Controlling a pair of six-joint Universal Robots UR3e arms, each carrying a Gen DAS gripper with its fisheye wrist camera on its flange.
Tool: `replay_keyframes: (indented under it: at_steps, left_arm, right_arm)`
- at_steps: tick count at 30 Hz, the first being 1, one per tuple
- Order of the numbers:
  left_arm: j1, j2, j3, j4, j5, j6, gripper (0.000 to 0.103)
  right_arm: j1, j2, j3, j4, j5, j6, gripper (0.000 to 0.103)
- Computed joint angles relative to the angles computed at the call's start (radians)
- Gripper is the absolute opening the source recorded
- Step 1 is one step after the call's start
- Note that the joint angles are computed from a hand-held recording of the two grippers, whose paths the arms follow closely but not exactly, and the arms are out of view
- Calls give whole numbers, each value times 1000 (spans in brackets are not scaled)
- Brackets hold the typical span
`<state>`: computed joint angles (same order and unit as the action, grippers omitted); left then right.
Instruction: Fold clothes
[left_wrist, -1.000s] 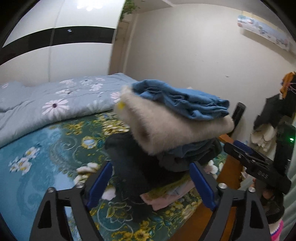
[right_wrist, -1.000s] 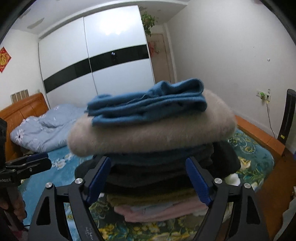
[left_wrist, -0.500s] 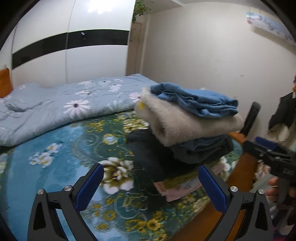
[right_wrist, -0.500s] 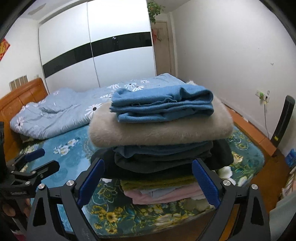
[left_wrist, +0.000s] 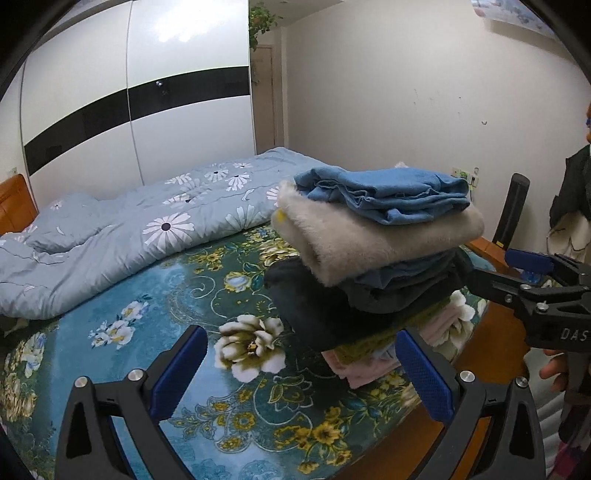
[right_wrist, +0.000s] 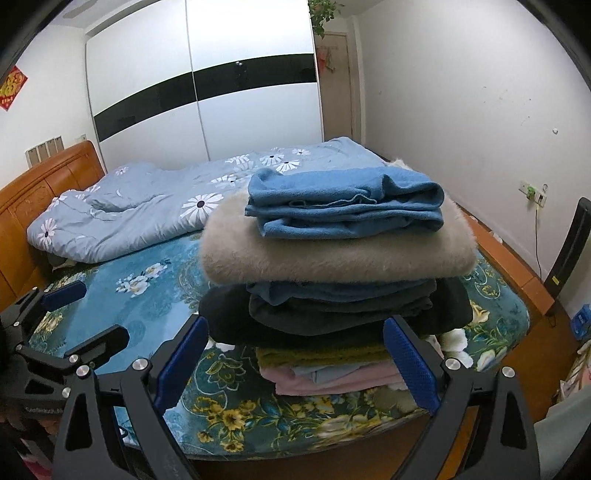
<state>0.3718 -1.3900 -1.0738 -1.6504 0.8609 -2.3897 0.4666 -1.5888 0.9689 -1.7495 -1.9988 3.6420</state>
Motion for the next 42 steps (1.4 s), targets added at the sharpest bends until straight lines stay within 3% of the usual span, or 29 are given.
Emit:
replay_keyframes:
  at_steps: [13,21,42]
  left_arm:
    - [25,-31,81,-141,-43,56,103]
    - [36,2,35,-93,-46,48,103]
    - [71,12,37,-127,-72,76,103]
  right_arm:
    - [-12,-23,60,-35,18,8,96]
    - [1,-20,64,-37,21,6,96]
    - [17,-20,61,-23,7,24,96]
